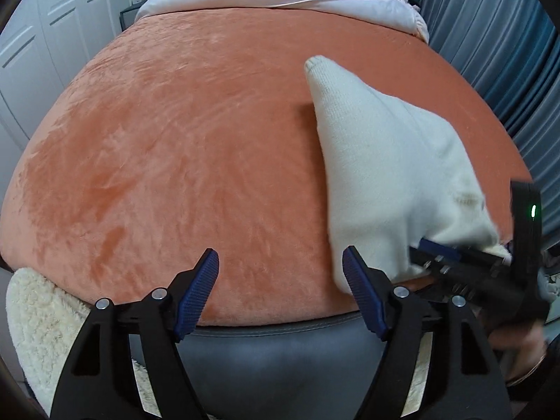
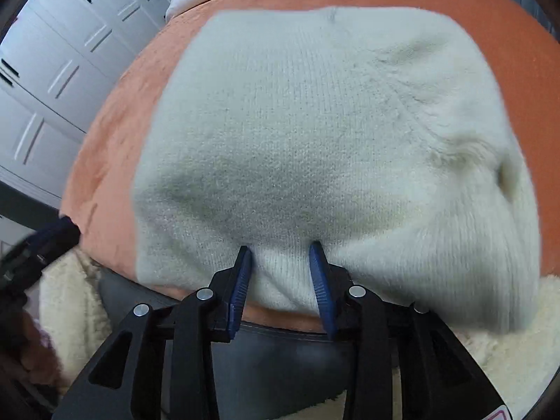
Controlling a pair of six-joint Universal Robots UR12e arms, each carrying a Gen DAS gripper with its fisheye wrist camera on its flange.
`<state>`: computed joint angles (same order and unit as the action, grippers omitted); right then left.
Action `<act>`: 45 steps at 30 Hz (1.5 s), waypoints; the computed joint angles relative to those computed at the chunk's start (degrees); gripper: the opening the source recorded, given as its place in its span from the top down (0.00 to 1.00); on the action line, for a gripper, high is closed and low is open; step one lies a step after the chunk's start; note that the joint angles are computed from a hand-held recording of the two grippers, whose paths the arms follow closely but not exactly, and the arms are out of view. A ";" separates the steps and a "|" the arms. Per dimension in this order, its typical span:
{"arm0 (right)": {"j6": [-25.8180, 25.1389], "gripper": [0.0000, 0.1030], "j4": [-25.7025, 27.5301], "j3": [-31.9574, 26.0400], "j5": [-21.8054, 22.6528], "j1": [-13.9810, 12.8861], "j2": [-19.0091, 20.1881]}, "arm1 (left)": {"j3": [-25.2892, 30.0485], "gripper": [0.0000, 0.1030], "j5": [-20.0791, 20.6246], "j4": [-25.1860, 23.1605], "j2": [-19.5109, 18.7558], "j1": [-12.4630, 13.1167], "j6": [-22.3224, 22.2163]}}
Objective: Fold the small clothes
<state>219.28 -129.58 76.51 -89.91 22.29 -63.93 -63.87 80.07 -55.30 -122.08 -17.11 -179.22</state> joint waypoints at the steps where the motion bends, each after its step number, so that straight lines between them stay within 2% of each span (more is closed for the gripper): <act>1: -1.01 0.68 1.20 -0.79 -1.62 0.44 -0.06 | 0.34 0.30 -0.37 0.11 -0.12 -0.07 0.17; 2: -1.39 0.69 4.17 -2.29 -2.32 0.57 -0.07 | 0.80 0.29 -0.68 0.14 -0.34 -0.24 0.50; 3: -1.01 0.69 4.79 -2.86 -2.79 0.53 -0.37 | 1.26 0.27 -1.00 0.12 -0.62 -0.33 0.90; 7: 0.03 0.69 -5.14 -1.76 -2.63 -0.40 -2.37 | 3.45 0.26 -0.68 -0.38 -1.97 -1.17 1.15; 9: -1.36 0.69 -8.40 -2.63 -0.34 -0.98 -1.94 | 4.27 0.26 -0.11 -0.96 -2.34 -1.41 0.53; 11: -3.71 0.69 -6.51 -5.38 0.33 -1.08 0.04 | 4.50 0.26 1.29 -1.14 -2.35 -1.58 -0.28; 12: -5.12 0.69 -2.31 -7.69 0.82 -1.07 1.72 | 4.45 0.26 1.96 -1.23 -2.27 -1.60 -0.47; 13: -6.00 0.67 1.21 -9.28 2.43 -0.99 3.45 | 4.78 0.24 4.46 -2.00 -2.39 -1.82 -0.50; 14: -5.47 0.67 2.34 -8.99 5.51 -1.51 4.39 | 4.91 0.23 6.08 -2.43 -2.43 -1.86 -0.72; 15: -3.81 0.67 1.06 -9.25 8.31 -1.82 4.83 | 5.04 0.23 6.32 -2.90 -2.46 -1.69 -1.30; 16: -2.70 0.68 0.33 -8.92 9.56 -2.12 4.38 | 5.11 0.23 5.98 -3.17 -2.43 -1.43 -1.81; 17: -2.04 0.70 1.99 -9.42 9.74 -2.42 3.84 | 4.98 0.23 5.99 -3.09 -2.33 -1.27 -2.26; 19: 1.33 0.74 0.12 -7.71 8.53 -2.77 1.70 | 5.25 0.22 6.59 -3.33 -2.50 -1.31 -2.18; 21: 1.93 0.74 -2.21 -5.17 6.12 -2.77 -0.59 | 5.51 0.22 6.67 -3.61 -2.75 -1.42 -1.84; 22: 1.67 0.74 -1.43 -4.20 3.96 -2.54 -1.46 | 5.77 0.22 6.51 -3.95 -2.95 -1.51 -1.65; 24: 1.14 0.75 4.87 -4.22 0.19 -2.26 -1.48 | 6.03 0.22 6.23 -4.16 -3.19 -1.70 -1.04; 25: 0.78 0.79 8.46 -3.94 -0.18 -2.29 -1.19 | 6.06 0.22 6.21 -4.12 -3.28 -1.81 -0.79; 26: 0.36 0.80 9.66 -3.59 1.04 -2.39 -0.66 | 6.19 0.22 6.13 -4.31 -3.37 -1.93 -0.46; 29: 2.44 0.79 6.49 -1.08 0.72 -2.21 -2.83 | 6.56 0.22 6.74 -4.72 -3.53 -2.35 0.49; 30: 3.59 0.77 4.68 -0.22 -0.16 -2.20 -3.84 | 6.55 0.22 6.72 -4.63 -3.53 -2.45 0.72; 32: 6.16 0.64 -0.38 2.54 -3.29 -2.29 -6.29 | 6.50 0.18 6.85 -4.40 -3.56 -2.64 1.16; 33: 7.47 0.47 -1.83 3.92 -5.47 -2.43 -7.53 | 6.56 0.18 7.03 -4.49 -3.65 -2.73 1.13; 34: 8.90 0.38 -2.91 5.33 -7.41 -2.61 -8.60 | 6.76 0.18 6.89 -4.94 -3.79 -2.78 1.04; 36: 11.97 0.36 -1.98 7.77 -8.16 -3.67 -10.28 | 7.39 0.18 6.25 -6.39 -4.16 -2.86 0.60; 38: 14.85 0.35 0.18 9.74 -5.55 -5.12 -11.21 | 7.97 0.18 4.82 -7.79 -4.48 -2.84 0.01; 39: 15.61 0.37 -1.29 11.10 -3.64 -5.62 -11.63 | 8.17 0.18 4.42 -8.22 -4.59 -2.88 -0.24; 41: 15.30 0.61 -4.89 13.42 -2.43 -6.07 -12.28 | 8.41 0.18 4.29 -8.62 -4.68 -3.02 -0.28; 43: 14.29 0.83 -6.20 13.57 -2.88 -6.01 -12.85 | 8.26 0.18 4.67 -7.99 -4.54 -3.14 0.04; 45: 13.75 0.85 -12.46 14.01 -4.25 -5.38 -13.27 | 8.04 0.17 4.98 -7.24 -4.33 -3.16 -0.01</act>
